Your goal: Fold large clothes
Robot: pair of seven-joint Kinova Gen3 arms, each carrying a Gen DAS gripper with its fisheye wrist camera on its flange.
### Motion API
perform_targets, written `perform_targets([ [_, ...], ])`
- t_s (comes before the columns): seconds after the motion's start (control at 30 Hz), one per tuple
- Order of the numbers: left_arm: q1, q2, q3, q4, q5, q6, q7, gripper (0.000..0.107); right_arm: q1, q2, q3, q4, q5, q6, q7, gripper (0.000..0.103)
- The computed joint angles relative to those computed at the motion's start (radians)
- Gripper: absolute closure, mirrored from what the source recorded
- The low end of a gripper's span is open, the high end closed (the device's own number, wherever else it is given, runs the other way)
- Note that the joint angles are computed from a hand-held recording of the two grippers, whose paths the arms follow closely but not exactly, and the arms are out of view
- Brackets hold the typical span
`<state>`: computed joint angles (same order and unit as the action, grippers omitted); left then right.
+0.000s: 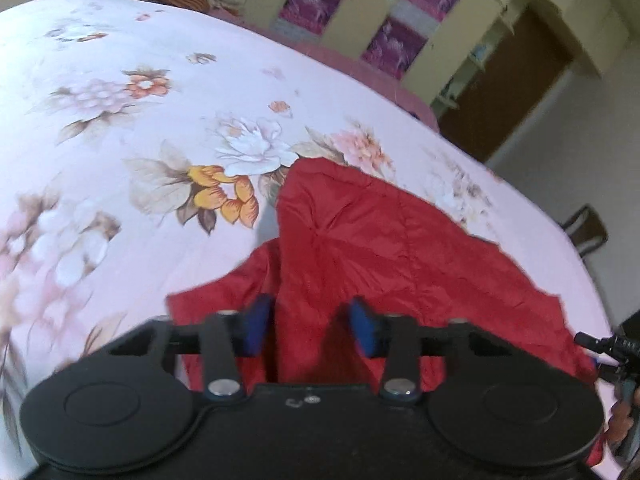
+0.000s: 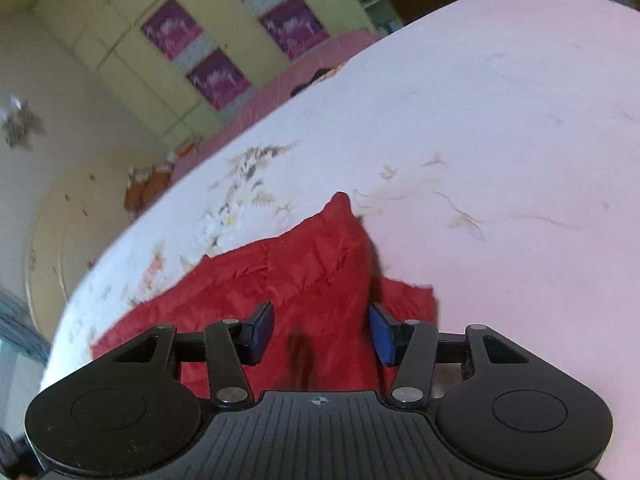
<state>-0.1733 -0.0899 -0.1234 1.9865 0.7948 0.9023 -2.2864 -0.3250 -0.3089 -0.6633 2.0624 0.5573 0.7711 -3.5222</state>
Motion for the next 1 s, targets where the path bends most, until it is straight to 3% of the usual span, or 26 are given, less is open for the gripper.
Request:
perform_targets([
  [0.03,0.006,0.008,-0.012,0.002,0.014,0.006,-0.017,0.087,-0.008,0.014,0.011,-0.004,0.006,-0.009,0.023,0.099],
  [0.1,-0.007,-0.010,-0.008,0.040,0.052,-0.029,-0.070,0.091,-0.002,0.031,-0.022,-0.024,0.068,0.022,0.039,0.101],
  [0.2,-0.005,-0.026,-0.015,0.082,0.062,-0.074,-0.097,0.091,0.057,0.080,-0.145,-0.056,0.179,0.101,0.004,0.101],
  [0.33,0.006,-0.013,0.000,0.076,0.027,-0.086,-0.064,0.091,-0.037,0.227,-0.117,-0.105,0.166,0.232,0.016,0.101],
  [0.43,0.011,-0.037,0.011,0.054,-0.038,-0.084,0.010,0.077,-0.044,0.239,-0.185,-0.135,0.192,0.354,-0.072,0.100],
  [0.47,0.012,-0.066,0.016,0.060,-0.064,-0.102,0.041,0.062,-0.021,0.228,-0.232,-0.145,0.198,0.395,-0.105,0.098],
  [0.5,0.007,-0.111,0.021,0.079,-0.082,-0.127,0.056,0.042,-0.007,0.217,-0.278,-0.152,0.210,0.436,-0.144,0.093],
  [0.53,0.012,-0.157,0.007,0.102,-0.086,-0.148,0.055,0.034,0.001,0.195,-0.324,-0.156,0.217,0.476,-0.182,0.071],
  [0.57,0.018,-0.204,-0.014,0.122,-0.091,-0.152,0.059,0.025,-0.002,0.176,-0.371,-0.161,0.231,0.517,-0.222,0.041],
  [0.6,0.024,-0.250,-0.038,0.138,-0.108,-0.141,0.079,0.023,-0.015,0.174,-0.417,-0.170,0.261,0.558,-0.250,0.029],
  [0.63,0.024,-0.285,-0.062,0.146,-0.127,-0.112,0.107,0.023,-0.042,0.179,-0.463,-0.179,0.290,0.598,-0.265,0.024],
  [0.7,0.019,-0.362,-0.120,0.171,-0.152,-0.035,0.167,0.028,-0.116,0.230,-0.523,-0.217,0.342,0.680,-0.300,0.025],
  [0.73,0.022,-0.402,-0.151,0.186,-0.160,-0.001,0.192,0.031,-0.163,0.267,-0.545,-0.233,0.370,0.720,-0.325,0.025],
  [0.8,0.022,-0.491,-0.206,0.228,-0.178,0.055,0.243,0.037,-0.255,0.340,-0.560,-0.271,0.417,0.775,-0.358,0.056],
  [0.83,0.002,-0.526,-0.211,0.246,-0.179,0.070,0.261,0.037,-0.302,0.374,-0.549,-0.290,0.431,0.778,-0.374,0.081],
  [0.87,-0.006,-0.558,-0.224,0.265,-0.190,0.088,0.295,0.037,-0.342,0.394,-0.520,-0.302,0.447,0.764,-0.380,0.092],
  [0.93,0.020,-0.575,-0.243,0.286,-0.212,0.110,0.370,0.040,-0.435,0.417,-0.446,-0.313,0.480,0.727,-0.377,0.093],
  [1.0,0.074,-0.549,-0.280,0.298,-0.201,0.146,0.396,0.050,-0.504,0.430,-0.370,-0.335,0.494,0.695,-0.347,0.093],
])
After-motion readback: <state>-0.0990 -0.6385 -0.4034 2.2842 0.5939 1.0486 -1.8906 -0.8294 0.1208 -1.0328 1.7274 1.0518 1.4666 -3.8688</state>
